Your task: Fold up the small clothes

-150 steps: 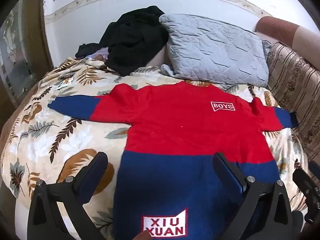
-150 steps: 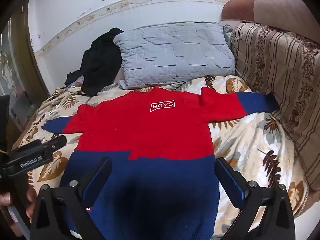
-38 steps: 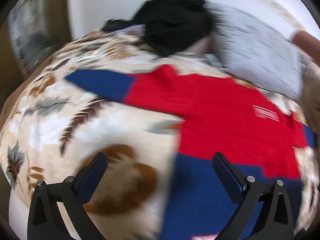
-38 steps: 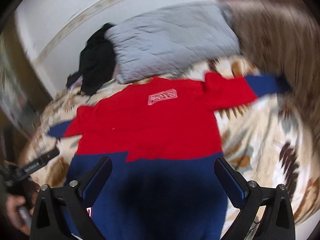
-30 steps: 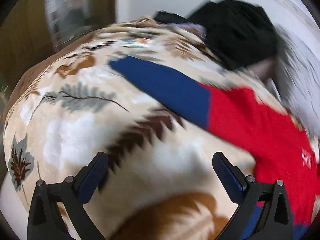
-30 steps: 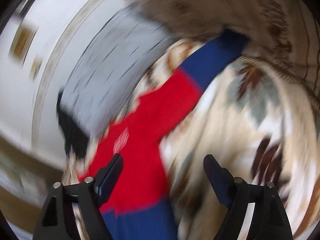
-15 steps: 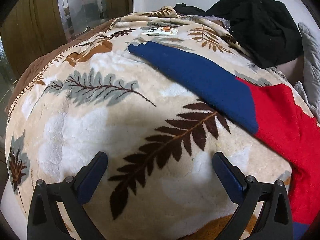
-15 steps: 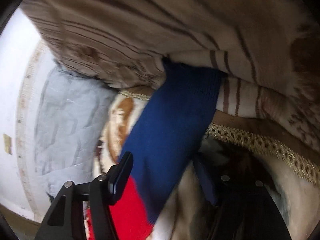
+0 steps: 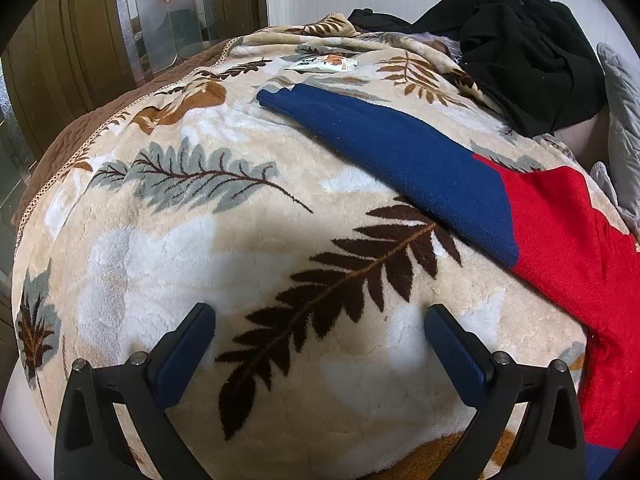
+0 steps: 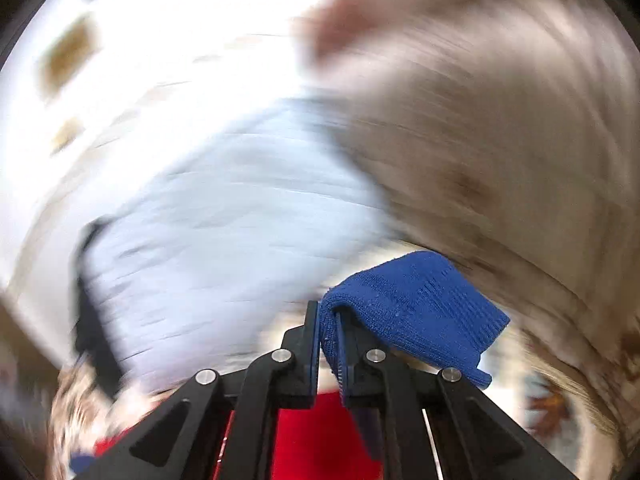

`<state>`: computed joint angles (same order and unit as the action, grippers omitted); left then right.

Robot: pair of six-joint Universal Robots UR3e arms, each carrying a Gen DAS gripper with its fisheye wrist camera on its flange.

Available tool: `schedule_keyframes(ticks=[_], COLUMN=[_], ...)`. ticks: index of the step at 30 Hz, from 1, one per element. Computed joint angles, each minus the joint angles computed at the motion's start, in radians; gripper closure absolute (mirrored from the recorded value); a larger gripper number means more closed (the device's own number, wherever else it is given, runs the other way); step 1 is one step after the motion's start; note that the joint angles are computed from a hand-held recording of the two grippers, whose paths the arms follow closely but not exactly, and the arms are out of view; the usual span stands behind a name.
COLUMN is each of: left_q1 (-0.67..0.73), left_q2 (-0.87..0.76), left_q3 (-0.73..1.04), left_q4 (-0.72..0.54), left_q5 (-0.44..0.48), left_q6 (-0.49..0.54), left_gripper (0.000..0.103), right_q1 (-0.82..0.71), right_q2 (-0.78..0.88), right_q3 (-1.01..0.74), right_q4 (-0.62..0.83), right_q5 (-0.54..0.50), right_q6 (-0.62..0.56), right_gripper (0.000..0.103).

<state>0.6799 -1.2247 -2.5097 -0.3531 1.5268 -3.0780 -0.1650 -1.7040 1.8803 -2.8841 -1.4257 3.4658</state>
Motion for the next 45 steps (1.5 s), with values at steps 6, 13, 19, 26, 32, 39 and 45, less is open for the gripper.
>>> schedule_keyframes(ticks=[6, 13, 19, 26, 32, 39, 45], left_q1=[-0.003, -0.026, -0.112, -0.477, -0.592, -0.604, -0.614], left_q2=[-0.002, 0.028, 0.25, -0.27, -0.689, -0.779, -0.785], left_q3=[0.001, 0.022, 0.159, 0.698, 1.041, 1.054, 1.043], left_q4=[0.0, -0.046, -0.328, -0.491, -0.587, -0.53, -0.482], left_q5=[0.003, 0.013, -0.196, -0.442, -0.446, -0.429, -0.4], left_q6=[0.0, -0.006, 0.009, -0.085, -0.247, -0.337, -0.385], left_gripper=[0.0, 0.0, 0.0, 0.0, 0.022, 0.032, 0.033], right_q1=[0.486, 0.434, 0.322, 0.228, 0.2, 0.196, 0.204], right_q2=[0.374, 0.285, 0.211, 0.32, 0.367, 0.389, 0.403], right_q3=[-0.191, 0.228, 0.473, 0.588, 0.636, 0.641, 0.632], right_q4=[-0.024, -0.296, -0.505, -0.74, -0.869, -0.907, -0.918], right_q5=[-0.073, 0.011, 0.131, 0.282, 0.327, 0.338, 0.328], right_q6=[-0.035, 0.117, 0.104, 0.154, 0.159, 0.164, 0.169], right_gripper=[0.0, 0.0, 0.0, 0.0, 0.0, 0.0, 0.0])
